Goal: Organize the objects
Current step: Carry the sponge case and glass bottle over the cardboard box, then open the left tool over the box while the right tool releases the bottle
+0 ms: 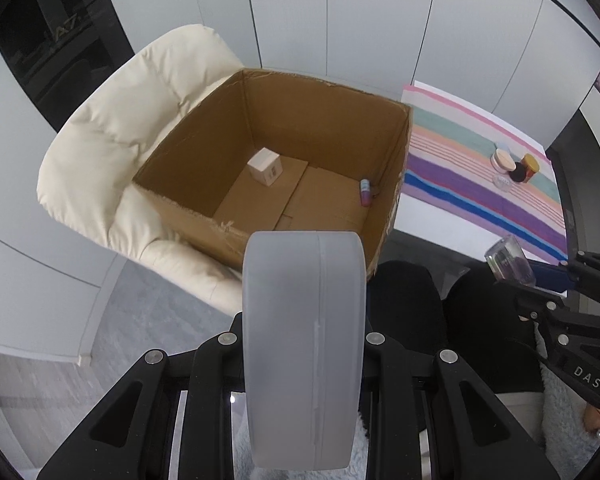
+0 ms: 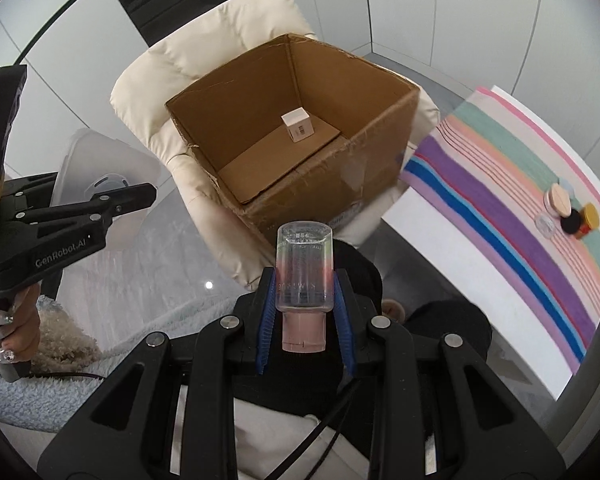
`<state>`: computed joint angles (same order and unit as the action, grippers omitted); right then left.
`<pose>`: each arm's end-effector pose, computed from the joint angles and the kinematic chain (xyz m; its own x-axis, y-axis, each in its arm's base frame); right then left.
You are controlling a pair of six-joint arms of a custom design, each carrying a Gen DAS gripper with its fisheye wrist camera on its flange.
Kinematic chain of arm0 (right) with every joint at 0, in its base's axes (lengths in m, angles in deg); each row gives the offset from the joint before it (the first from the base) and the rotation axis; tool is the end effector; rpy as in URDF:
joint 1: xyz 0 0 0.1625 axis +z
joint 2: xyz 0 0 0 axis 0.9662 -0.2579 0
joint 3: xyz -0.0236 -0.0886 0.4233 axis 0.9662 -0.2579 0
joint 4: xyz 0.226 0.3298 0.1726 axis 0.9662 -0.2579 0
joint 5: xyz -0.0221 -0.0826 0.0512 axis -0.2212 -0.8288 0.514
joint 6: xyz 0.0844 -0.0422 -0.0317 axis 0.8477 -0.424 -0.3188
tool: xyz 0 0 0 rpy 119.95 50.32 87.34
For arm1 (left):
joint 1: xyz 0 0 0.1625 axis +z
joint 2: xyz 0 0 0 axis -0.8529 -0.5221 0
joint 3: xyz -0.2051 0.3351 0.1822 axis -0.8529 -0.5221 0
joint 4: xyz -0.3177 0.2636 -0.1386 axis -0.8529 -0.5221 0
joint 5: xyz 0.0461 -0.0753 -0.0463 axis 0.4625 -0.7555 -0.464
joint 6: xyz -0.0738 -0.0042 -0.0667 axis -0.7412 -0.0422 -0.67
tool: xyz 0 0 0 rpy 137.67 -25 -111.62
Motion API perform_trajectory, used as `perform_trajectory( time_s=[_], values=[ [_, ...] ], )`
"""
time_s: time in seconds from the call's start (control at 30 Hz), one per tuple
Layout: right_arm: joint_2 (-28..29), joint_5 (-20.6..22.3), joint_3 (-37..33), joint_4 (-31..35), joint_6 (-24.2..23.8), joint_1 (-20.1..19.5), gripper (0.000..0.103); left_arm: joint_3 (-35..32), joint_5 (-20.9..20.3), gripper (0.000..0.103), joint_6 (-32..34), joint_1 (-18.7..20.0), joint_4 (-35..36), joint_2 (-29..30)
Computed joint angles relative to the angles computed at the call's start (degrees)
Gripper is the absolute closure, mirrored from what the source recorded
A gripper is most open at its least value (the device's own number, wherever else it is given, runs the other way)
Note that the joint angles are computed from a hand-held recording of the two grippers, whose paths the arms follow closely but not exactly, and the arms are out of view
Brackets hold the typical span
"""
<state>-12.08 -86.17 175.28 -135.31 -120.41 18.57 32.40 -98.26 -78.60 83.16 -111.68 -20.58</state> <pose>0.1350 -0.5088 0.4500 -0.5372 -0.8109 0.2322 -0.7864 0.5810 0.2098 -0.5161 -0.4550 0.1306 -0.5655 -0.3349 -0.7537 0.1060 0.8768 -0.4691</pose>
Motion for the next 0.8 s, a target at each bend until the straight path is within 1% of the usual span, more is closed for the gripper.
perform_trajectory(
  time_s=[0.1,0.17,0.2,0.23,0.33,0.43,0.5,0.63,0.67,0.7,0.73,0.77,0.8],
  values=[
    [1.5,-0.8,-0.1,-2.2,0.0,0.8,0.075,0.5,0.8,0.076,0.8,1.2,-2.0,-0.6],
    [2.8,-0.8,-0.7,-3.3,0.2,1.2,0.075,-0.1,1.8,0.076,0.3,1.9,-1.1,-0.3],
    [3.4,-0.7,-0.9,-3.7,0.3,1.4,0.075,-0.7,2.6,0.076,-0.1,2.4,0.0,-0.1],
    [4.2,-0.7,-1.2,-4.2,0.4,1.6,0.075,-2.2,3.6,0.076,-1.5,2.9,3.1,0.8],
    [6.6,-0.3,-1.7,-6.0,0.7,2.3,0.075,-5.3,6.0,0.075,-3.7,4.6,8.8,2.3],
    [10.1,-0.2,-2.5,-8.0,2.4,2.8,0.075,-6.9,6.8,0.075,-3.6,6.8,9.8,2.7],
    [12.7,0.1,-3.6,-8.2,3.7,3.2,0.075,-7.7,7.2,0.075,-3.7,8.3,10.5,2.8],
    [16.5,-0.5,-4.3,-10.6,5.4,4.2,0.075,-8.9,8.0,0.075,-4.3,10.3,12.4,3.1],
    [17.2,-0.4,-4.6,-11.0,5.7,4.4,0.075,-9.5,8.4,0.075,-5.1,10.7,14.1,3.5],
    [18.0,-0.5,-4.8,-11.4,6.2,4.7,0.075,-10.8,9.0,0.075,-6.7,11.1,17.6,4.4],
    [18.8,-0.5,-5.1,-11.8,6.7,5.0,0.075,-11.2,9.1,0.075,-7.3,11.4,18.8,4.6],
    [19.3,-0.5,-5.3,-12.1,6.9,5.1,0.075,-10.5,9.3,0.075,-7.0,11.6,17.8,4.1],
    [19.7,-0.4,-5.5,-12.3,7.2,5.3,0.075,-8.6,9.8,0.075,-6.0,11.8,14.5,2.7]
  ],
)
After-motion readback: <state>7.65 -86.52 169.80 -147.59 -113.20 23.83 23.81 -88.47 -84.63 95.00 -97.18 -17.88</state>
